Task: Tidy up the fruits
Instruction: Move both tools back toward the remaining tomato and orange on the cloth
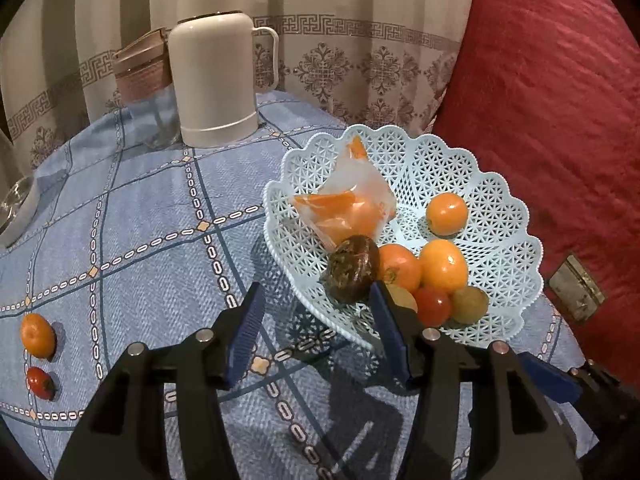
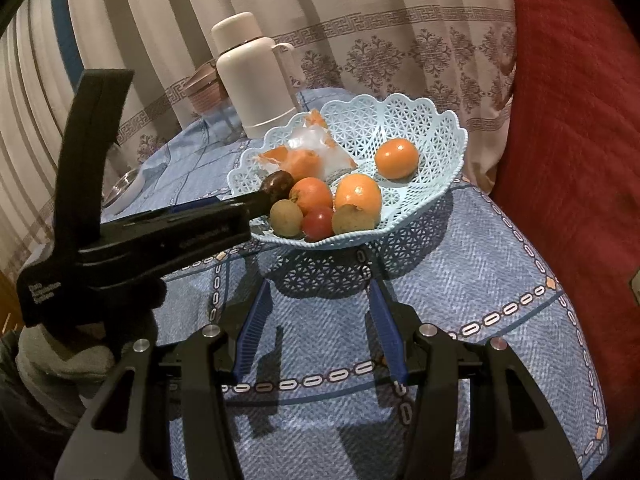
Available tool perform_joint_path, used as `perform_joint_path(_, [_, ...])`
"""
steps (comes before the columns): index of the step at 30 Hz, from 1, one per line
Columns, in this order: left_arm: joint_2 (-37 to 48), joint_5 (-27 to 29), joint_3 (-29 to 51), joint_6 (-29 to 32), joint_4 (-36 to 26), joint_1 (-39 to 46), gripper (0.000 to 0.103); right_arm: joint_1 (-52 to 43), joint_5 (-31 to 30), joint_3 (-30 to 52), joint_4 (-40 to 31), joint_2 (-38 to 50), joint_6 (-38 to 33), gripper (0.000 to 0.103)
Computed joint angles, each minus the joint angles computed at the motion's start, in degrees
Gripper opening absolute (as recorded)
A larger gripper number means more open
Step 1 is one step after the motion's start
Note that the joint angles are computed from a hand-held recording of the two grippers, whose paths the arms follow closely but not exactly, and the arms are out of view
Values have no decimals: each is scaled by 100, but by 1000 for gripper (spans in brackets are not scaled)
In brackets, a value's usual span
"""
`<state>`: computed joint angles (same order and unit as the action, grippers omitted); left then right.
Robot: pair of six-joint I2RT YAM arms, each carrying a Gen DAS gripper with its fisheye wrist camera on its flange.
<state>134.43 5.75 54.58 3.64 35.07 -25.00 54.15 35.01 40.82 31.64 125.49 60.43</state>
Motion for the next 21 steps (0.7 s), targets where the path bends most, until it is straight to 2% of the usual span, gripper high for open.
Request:
perform_joint_path(11, [-531,-209,-777,180,614,28,59,91,48,101,-148,-18,17,54])
perform_joint_path(13, [-628,-321,-937,235,784,30,71,142,65,140,-226,-35,44,54])
perform_joint_path(15, [-718,-434,-1138,306,1038,42,76,203,81,205,-308,-31,66,54])
perform_joint_path(21, [-875,-509,-1563,519,1503,260,81,381,100,504,-591,39,165,54])
